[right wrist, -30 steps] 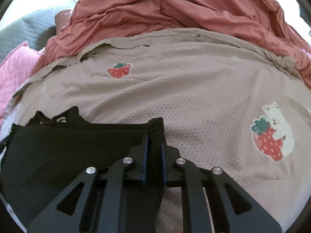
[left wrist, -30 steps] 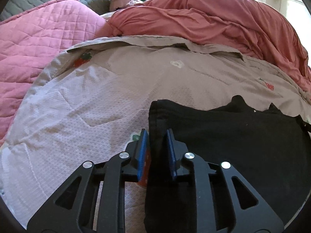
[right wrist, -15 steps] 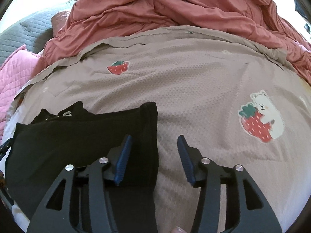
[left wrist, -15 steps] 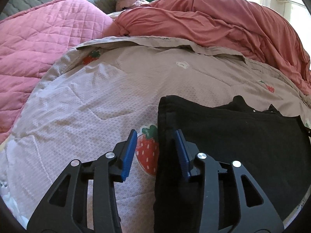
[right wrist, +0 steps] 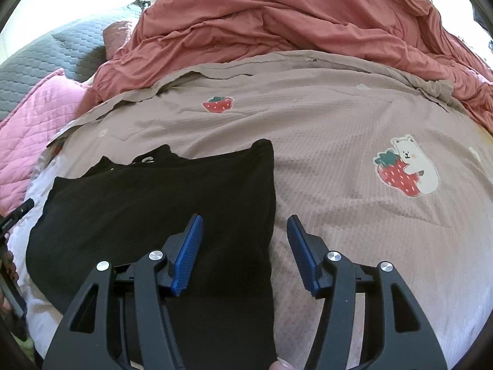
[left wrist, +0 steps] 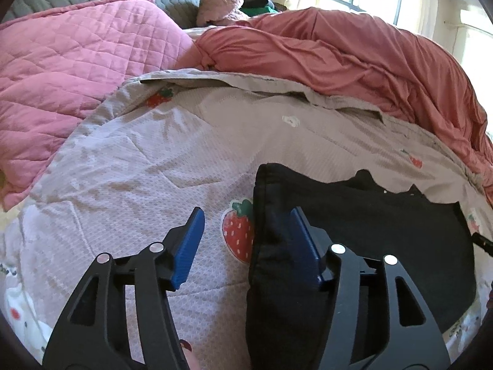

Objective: Fold small clothes
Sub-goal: 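Open both grippers and withdraw them from the folded sweatshirt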

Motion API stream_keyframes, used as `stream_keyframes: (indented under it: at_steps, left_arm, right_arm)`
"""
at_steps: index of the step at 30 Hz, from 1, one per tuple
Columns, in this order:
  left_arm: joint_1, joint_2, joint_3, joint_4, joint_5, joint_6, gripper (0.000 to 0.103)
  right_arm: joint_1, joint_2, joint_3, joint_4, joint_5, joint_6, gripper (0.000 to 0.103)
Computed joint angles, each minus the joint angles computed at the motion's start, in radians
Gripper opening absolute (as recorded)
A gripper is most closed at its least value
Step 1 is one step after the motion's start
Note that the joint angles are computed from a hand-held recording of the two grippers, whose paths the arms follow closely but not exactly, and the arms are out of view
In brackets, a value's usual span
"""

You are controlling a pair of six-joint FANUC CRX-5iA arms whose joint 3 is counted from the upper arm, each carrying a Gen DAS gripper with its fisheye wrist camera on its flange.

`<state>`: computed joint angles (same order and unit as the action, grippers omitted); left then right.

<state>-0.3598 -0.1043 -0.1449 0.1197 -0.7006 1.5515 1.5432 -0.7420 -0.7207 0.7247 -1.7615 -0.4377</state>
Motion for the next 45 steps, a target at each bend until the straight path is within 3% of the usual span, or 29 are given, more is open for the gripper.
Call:
stream_keyframes:
  at_steps: [7,8,10,13,24,30,45]
  left_arm:
    - [0.003,-0.023,-0.020,0.011,0.020,0.012,0.063]
    - [0.004,-0.027,-0.025,0.014,0.024,0.011,0.064]
    - [0.003,-0.038,-0.033,0.014,0.034,0.016,0.066]
    - [0.004,-0.052,-0.044,0.016,0.038,0.014,0.071]
    - [0.052,-0.114,-0.112,0.092,0.043,-0.030,0.074]
    - [0.081,-0.125,-0.134,0.133,-0.007,-0.053,0.074]
    - [0.081,-0.163,-0.196,0.187,-0.076,-0.105,0.074]
  right_arm:
    - [0.051,-0.005,0.001,-0.006,-0.028,-0.039,0.056]
    - [0.058,-0.006,0.000,-0.006,-0.030,-0.046,0.057]
    - [0.079,-0.011,-0.002,-0.005,-0.036,-0.066,0.071]
    - [0.102,-0.010,-0.001,-0.003,-0.045,-0.084,0.072]
    - [0.139,0.006,0.017,0.002,-0.055,-0.097,0.072]
    - [0.189,-0.013,0.012,-0.020,-0.090,-0.144,0.072]
    - [0.395,-0.071,-0.017,-0.064,-0.190,-0.315,0.072]
